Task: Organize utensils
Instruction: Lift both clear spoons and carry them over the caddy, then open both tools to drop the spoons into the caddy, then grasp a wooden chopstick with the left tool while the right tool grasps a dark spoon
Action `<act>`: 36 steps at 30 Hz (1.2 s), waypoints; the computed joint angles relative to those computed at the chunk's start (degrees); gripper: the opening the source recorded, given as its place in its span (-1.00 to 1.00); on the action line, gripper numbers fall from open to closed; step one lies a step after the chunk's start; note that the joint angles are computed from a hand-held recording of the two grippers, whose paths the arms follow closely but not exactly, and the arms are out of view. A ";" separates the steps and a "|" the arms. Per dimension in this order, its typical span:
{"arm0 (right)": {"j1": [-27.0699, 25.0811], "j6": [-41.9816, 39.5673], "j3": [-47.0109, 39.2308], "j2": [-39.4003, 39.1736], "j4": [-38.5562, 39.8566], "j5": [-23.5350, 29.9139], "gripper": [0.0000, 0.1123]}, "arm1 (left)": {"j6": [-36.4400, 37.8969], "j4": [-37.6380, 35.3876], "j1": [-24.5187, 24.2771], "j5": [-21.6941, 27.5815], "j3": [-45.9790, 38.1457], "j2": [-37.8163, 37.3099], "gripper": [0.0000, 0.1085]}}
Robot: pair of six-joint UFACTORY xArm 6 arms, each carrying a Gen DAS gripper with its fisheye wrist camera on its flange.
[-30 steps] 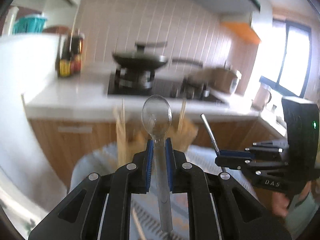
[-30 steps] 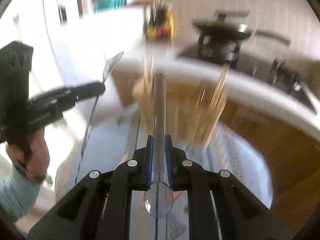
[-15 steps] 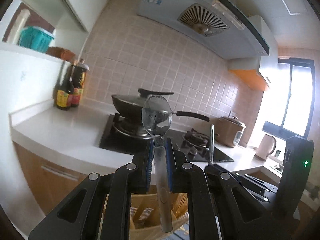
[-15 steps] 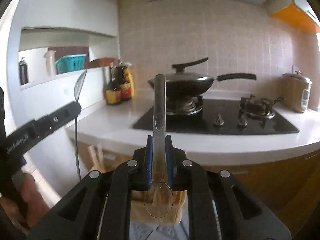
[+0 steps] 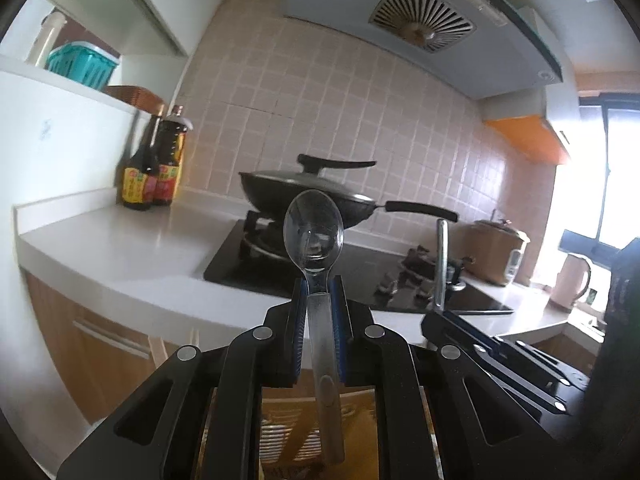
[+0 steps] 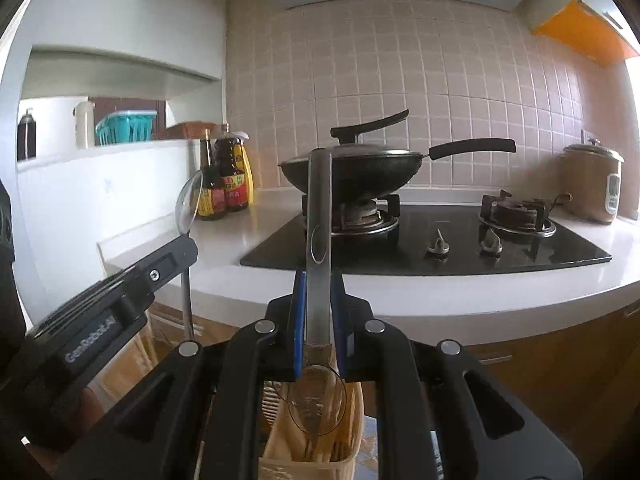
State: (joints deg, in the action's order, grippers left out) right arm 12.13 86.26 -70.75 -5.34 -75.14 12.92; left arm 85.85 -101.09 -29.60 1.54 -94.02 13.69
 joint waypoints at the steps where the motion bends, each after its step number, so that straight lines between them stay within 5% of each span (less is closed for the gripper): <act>1: -0.28 0.39 0.15 0.33 -0.21 -0.50 -0.82 | 0.03 -0.13 0.03 -0.10 -0.23 0.54 -0.81; 7: -0.89 5.03 1.24 0.10 -4.85 -1.64 -0.81 | -3.03 3.68 -0.13 -0.20 1.09 1.33 -0.80; 10: -1.35 -0.03 3.23 -1.11 0.78 -3.56 -0.80 | -3.63 3.84 0.41 1.19 2.95 0.07 -0.79; 12: -1.41 -5.07 5.54 -2.74 6.37 -4.46 -0.67 | -8.49 7.96 1.50 4.11 5.30 -1.49 -0.61; 14: -1.41 -3.54 7.41 -4.86 5.45 -4.38 -0.08 | -9.73 8.70 2.13 5.06 6.99 -3.09 -0.48; 18: -1.08 -5.89 11.69 -9.98 9.12 -3.93 -0.03 | -10.97 9.28 4.00 7.63 11.88 -8.77 -0.43; 21: 0.84 -11.48 14.63 -14.89 15.70 -0.45 -0.03 | -13.52 10.90 6.01 10.37 16.09 -14.41 -0.27; 24: 4.83 -20.82 15.58 -19.52 24.63 6.58 -0.03 | -24.68 22.08 8.15 13.39 19.75 -19.35 -0.25; 31: 13.04 -43.20 13.34 -23.38 50.85 22.73 -0.03 | -51.69 50.28 16.86 34.20 21.49 -25.00 -0.20; 36: 16.09 -54.21 13.79 -22.76 69.50 31.64 -0.03 | -54.24 58.11 21.08 47.26 24.47 -26.70 -0.20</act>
